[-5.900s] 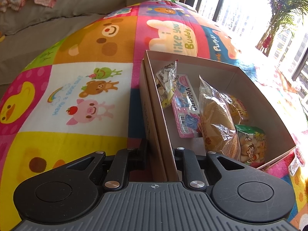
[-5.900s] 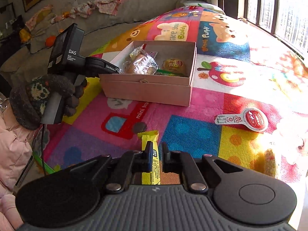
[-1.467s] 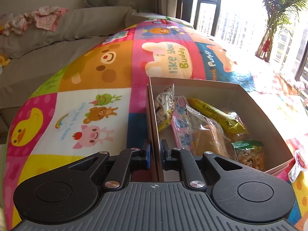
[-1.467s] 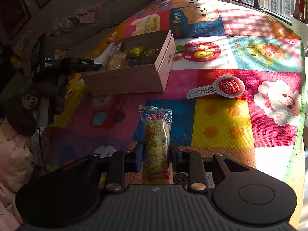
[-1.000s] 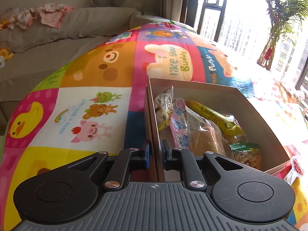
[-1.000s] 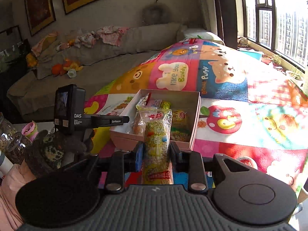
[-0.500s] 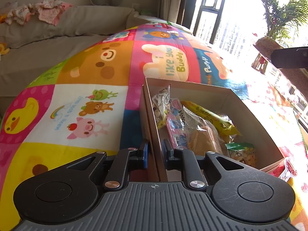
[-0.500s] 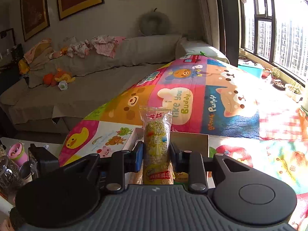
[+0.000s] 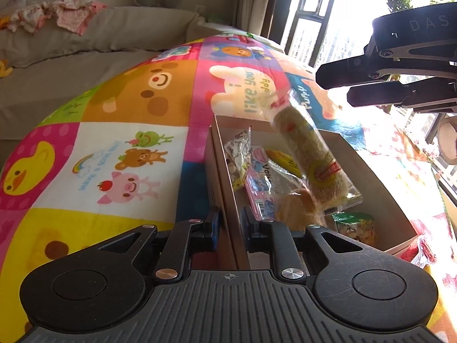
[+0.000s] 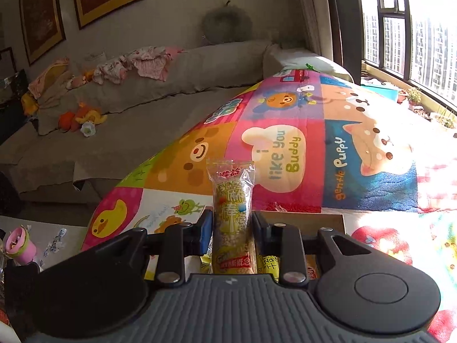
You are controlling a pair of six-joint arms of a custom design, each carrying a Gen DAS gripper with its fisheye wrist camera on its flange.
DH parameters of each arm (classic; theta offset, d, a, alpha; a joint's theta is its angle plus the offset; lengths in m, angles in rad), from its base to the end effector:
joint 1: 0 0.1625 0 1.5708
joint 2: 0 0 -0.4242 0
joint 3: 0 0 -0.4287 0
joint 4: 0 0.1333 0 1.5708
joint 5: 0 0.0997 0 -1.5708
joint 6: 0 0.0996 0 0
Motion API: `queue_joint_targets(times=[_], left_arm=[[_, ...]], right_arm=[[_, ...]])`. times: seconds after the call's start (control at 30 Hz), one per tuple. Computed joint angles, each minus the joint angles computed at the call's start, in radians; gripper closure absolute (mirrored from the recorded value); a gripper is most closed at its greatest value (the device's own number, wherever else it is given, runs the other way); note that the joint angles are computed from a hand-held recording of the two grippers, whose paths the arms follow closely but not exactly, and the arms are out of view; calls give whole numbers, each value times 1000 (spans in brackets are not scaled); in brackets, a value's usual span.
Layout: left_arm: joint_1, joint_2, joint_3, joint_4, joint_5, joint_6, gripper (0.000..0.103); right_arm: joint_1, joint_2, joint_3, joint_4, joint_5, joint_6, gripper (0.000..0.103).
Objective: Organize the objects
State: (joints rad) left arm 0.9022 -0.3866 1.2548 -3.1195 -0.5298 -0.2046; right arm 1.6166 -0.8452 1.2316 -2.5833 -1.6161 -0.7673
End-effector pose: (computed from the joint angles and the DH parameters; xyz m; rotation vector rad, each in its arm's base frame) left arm -0.3109 -0.7472 0.0189 0.0703 2.2114 -1.2212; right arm 0.1661 -0.8109 0.2961 1.0749 -2.5480 0.8154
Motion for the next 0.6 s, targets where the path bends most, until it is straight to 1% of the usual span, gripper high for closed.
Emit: queue_joint_targets(times=[0.03,0.07,0.2,0.27,0.33,0.37,0.47,0.53,0.6], left_arm=[[-1,0,1,0,1,-1,84],[-1,1,0,1,3,-2,84],[-2,4,-1,0,8,0,84],[-2,4,-1,1,7,-3,84],[-2,4,-1,2,8,-3,84],[-2,4,-1,2,8,-2,84],[-2,4,-2,3,8,-5,84],[-2,5,-3,3,8,-5,84],[-2,5,-4,6,10,-7,84]], right_arm=[[-3,1,-4,12,2,13,62],[-7,-1,-5,17,1,17,62],[-22,-33,30,-44,-19,-14,62],[-35,-60,48,-61,-23,-21,59],[-53,-89,68,-78,-30,-31,53],[-62,-101,76,-87,-36,-38,52],[-96,-141,106,-132,-64,-49,46],[-121,-160,124,-177,-103,-43,33],[-145,-170,134,-199,-147,-30,30]])
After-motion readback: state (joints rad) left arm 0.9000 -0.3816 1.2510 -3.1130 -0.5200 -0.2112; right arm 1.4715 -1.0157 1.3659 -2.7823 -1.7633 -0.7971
